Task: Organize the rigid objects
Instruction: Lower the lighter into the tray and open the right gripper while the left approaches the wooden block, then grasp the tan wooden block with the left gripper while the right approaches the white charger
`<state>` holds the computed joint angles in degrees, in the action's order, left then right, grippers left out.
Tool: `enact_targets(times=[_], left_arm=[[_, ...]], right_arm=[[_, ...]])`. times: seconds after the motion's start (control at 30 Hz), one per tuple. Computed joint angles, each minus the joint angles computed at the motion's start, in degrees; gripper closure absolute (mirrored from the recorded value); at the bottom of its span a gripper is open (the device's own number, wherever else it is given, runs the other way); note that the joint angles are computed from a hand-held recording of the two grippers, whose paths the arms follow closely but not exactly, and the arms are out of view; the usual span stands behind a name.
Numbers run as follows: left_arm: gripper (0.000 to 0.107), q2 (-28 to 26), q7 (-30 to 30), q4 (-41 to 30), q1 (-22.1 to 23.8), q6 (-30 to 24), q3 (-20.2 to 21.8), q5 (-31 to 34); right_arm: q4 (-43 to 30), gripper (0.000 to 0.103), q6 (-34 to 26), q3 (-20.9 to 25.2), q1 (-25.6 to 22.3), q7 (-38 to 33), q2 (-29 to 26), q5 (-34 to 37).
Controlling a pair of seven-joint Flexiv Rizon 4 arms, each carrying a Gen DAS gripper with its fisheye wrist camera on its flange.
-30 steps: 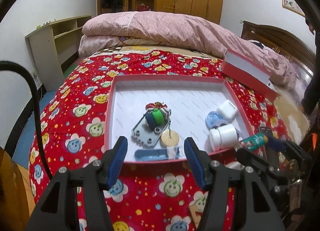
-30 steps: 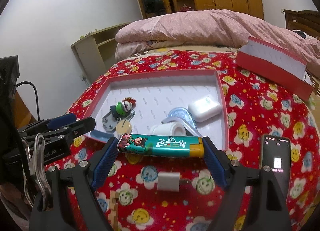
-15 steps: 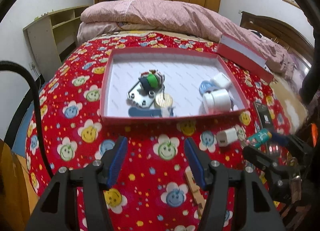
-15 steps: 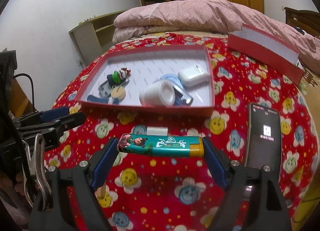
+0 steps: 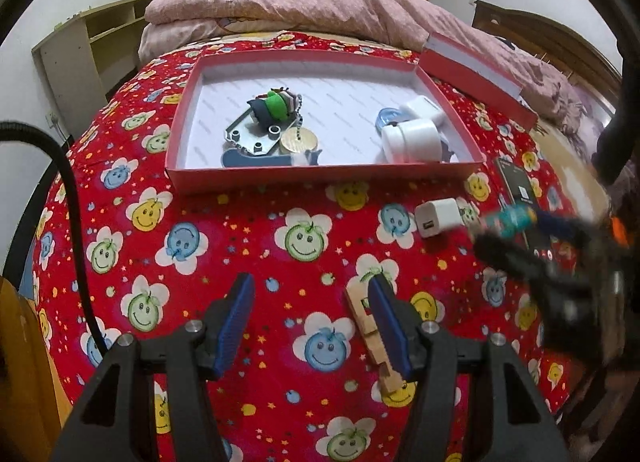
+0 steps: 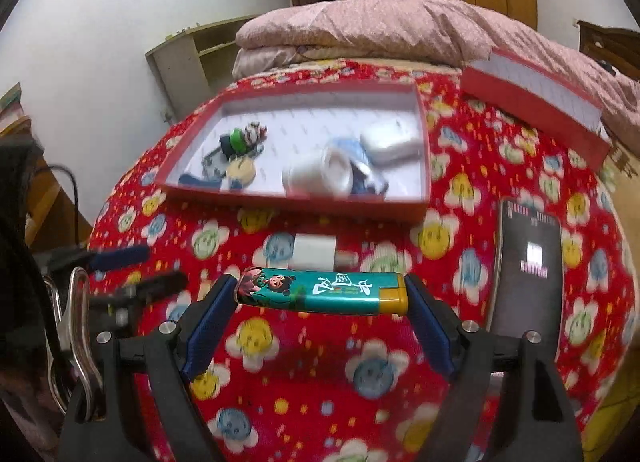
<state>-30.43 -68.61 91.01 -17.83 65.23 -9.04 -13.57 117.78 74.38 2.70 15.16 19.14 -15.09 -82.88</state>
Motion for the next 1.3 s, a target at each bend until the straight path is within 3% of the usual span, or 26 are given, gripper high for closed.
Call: enact_targets(times=[0.53, 0.6, 0.67, 0.73, 1.0, 1.13, 1.3], left_arm=[[0.045, -0.64, -0.67, 0.57, 1.07, 0.03, -0.49, -1.54], [0.045, -0.73, -0.58, 0.49, 1.23, -0.13, -0.60, -1.76], [0.045, -0.78, 0.05, 0.65, 1.67, 0.22, -1.23, -2.48], [0.045, -0.88, 0.44, 0.56, 1.76, 0.12, -1.38, -2.75], [0.045, -0.46, 1.76, 1.44, 1.71, 0.71, -1.80, -3.53], [0.045, 0.13, 1.72, 2.09, 1.23, 1.23, -1.56, -3.29], [0.045, 1.04, 2.05, 3.46, 1.05, 2.26, -1.55, -2.87]], right_arm=[[-12.65, 0.019, 7.62, -6.34, 1.20, -14.54, -9.60, 11.02], [-13.10, 0.017, 8.31, -8.25, 2.20, -13.83, -9.91, 11.04], [-13.29, 0.009, 9.22, -10.30, 3.09, -11.21, -9.87, 9.22], [-13.29, 0.008, 9.79, -11.22, 3.20, -8.80, -9.62, 6.87], [-9.83, 0.008, 8.86, -8.27, 1.31, -7.45, -6.61, 4.44], [-7.37, 0.008, 10.24, -6.82, -0.48, -2.76, -4.52, -0.69], [-3.23, 0.008, 8.52, -3.38, -1.88, -5.69, -1.75, 0.56]])
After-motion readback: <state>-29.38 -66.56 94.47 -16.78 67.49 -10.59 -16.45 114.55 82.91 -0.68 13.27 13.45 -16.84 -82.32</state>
